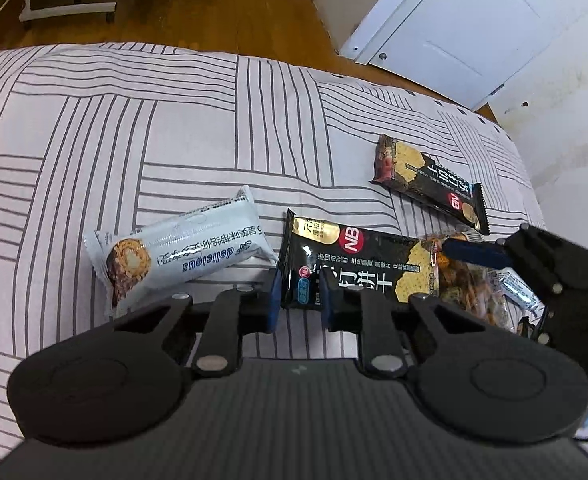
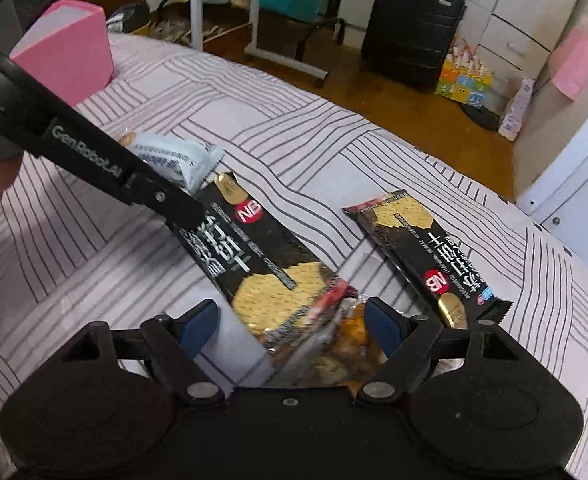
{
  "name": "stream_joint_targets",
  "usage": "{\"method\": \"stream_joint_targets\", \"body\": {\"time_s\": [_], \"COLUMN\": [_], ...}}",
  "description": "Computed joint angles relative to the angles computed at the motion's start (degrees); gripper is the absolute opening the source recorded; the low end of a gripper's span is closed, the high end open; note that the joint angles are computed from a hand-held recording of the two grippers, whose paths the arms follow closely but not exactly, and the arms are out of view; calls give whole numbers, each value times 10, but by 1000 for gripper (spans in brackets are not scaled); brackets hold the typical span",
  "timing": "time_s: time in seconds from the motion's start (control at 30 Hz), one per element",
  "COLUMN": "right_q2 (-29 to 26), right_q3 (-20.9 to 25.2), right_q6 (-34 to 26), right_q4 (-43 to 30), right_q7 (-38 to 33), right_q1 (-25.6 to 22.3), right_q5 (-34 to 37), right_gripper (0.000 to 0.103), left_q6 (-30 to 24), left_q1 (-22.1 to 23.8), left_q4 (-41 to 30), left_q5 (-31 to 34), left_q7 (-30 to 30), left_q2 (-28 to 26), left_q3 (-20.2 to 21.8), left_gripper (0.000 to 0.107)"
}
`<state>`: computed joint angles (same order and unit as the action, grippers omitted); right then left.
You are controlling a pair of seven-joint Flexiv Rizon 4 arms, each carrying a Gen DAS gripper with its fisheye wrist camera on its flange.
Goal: Organize snacks
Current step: 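Lift the cracker pack with the left tool into the pink box and release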
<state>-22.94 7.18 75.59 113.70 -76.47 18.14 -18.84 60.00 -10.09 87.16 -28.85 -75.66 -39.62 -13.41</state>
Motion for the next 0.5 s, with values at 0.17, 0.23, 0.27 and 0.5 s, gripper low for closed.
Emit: {"method": "stream_joint_targets", "body": {"time_s": [0.17,0.23,0.27,0.5], "right_q2": [-4,-9,-11,-21], "right_q3": [-22,-20,-18,-103], "right_q6": [40,59,64,119], "right_q4": [19,23,22,38], "right_q7": [26,39,49,169], "right_q1": [22,16,13,84], "right_q5": [-20,-11,-2,-29], "right_gripper": [79,78,78,82], "left_q6": [25,36,40,45], "left_q1": [0,11,17,38], "left_q4": [14,23,28,46], "left_q5": [1,-16,-26,-69], "left_q7": [3,12,16,59], "left_q2": [2,1,1,6], "left_q3": [-2,-17,-25,-54], "left_gripper": [19,19,20,18]}}
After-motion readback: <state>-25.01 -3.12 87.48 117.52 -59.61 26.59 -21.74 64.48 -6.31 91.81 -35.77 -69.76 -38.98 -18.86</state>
